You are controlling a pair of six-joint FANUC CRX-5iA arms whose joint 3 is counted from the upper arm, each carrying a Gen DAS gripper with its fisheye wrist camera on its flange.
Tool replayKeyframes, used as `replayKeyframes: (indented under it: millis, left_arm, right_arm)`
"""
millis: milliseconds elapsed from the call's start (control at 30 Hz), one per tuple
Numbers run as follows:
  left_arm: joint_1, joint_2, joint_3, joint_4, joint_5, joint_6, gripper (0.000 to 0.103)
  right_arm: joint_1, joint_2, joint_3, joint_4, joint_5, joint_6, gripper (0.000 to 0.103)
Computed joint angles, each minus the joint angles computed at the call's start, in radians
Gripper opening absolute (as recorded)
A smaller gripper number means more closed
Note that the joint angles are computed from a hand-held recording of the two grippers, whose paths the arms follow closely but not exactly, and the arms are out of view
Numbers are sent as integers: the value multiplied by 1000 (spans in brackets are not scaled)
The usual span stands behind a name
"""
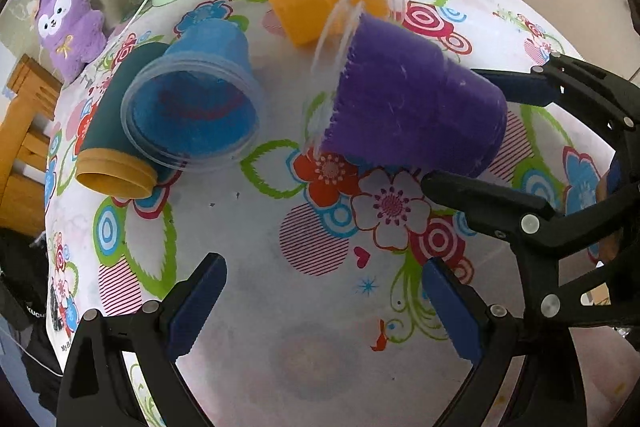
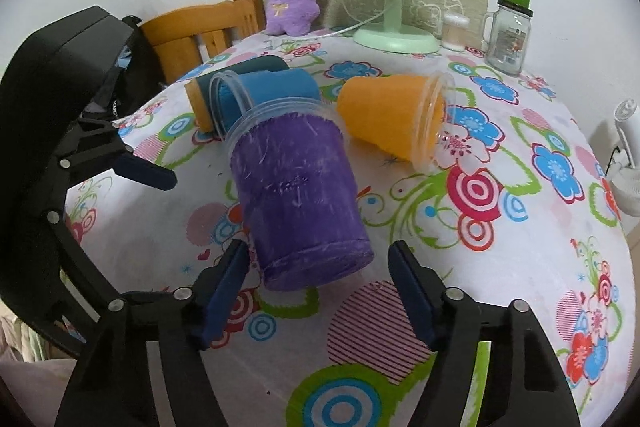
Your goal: Flip cup upside down
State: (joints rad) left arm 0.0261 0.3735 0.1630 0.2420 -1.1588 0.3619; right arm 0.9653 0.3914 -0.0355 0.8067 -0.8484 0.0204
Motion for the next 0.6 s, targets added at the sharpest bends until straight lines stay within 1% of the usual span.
replayKeyframes:
  millis: [67,133,233,300,400,500,600]
  left_arm:
    - [2,0,-3,8,1,-5,99]
    - [3,1,-4,11,3,-5,100]
    - [5,-1,-8,15,5,-10,100]
    - [4,-3,-10,14,10,-7,100]
    - [3,-8,-8,5,7,12,100]
    - [3,-5,23,-1,-42,46,99]
    - [3,-1,67,1,-98,73,99]
  right_arm:
    - [-1,-2,-18,31,16,-26,65]
    - [-2,-4,-31,55,32,-40,61]
    - [0,-7,-49,95,40,-71,59]
    - [4,-6,-47,104,26,-77,59]
    - [12,-9,-30,73,4,-63,59]
    - [19,-20,4,15,-29,-36,58]
    - [24,-29,62,-61,-83,13,58]
